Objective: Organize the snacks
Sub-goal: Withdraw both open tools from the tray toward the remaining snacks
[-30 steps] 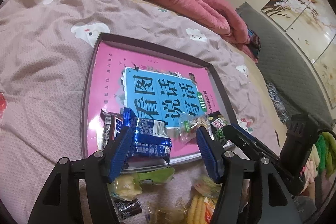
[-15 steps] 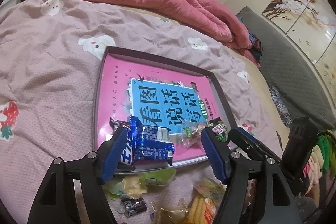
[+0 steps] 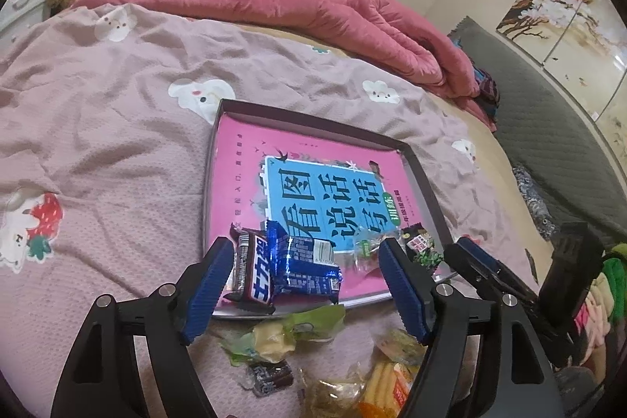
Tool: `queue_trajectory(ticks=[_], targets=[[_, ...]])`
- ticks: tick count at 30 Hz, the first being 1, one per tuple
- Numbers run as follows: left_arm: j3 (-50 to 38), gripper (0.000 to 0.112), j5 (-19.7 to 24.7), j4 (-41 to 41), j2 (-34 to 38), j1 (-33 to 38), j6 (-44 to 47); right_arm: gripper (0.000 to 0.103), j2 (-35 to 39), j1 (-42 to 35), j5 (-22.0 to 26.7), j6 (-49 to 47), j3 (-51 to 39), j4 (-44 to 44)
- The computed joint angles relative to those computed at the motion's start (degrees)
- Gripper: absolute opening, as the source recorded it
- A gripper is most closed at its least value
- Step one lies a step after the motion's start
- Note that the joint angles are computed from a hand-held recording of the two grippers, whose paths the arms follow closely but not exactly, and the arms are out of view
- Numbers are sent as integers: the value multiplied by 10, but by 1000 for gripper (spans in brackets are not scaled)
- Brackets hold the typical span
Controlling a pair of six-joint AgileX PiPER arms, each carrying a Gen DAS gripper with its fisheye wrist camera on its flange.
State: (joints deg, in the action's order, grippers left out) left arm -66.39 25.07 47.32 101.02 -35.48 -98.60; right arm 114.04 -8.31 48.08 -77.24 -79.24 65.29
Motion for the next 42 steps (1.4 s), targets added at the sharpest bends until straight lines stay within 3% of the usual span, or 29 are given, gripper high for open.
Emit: queue_trajectory(ticks=[16, 42], targets=[[3, 78, 57, -32, -13, -32, 36, 77, -22, -14, 7, -35, 27, 6], [-2, 78, 88, -62, -18, -100, 66, 77, -56, -42, 29, -55, 65, -8]])
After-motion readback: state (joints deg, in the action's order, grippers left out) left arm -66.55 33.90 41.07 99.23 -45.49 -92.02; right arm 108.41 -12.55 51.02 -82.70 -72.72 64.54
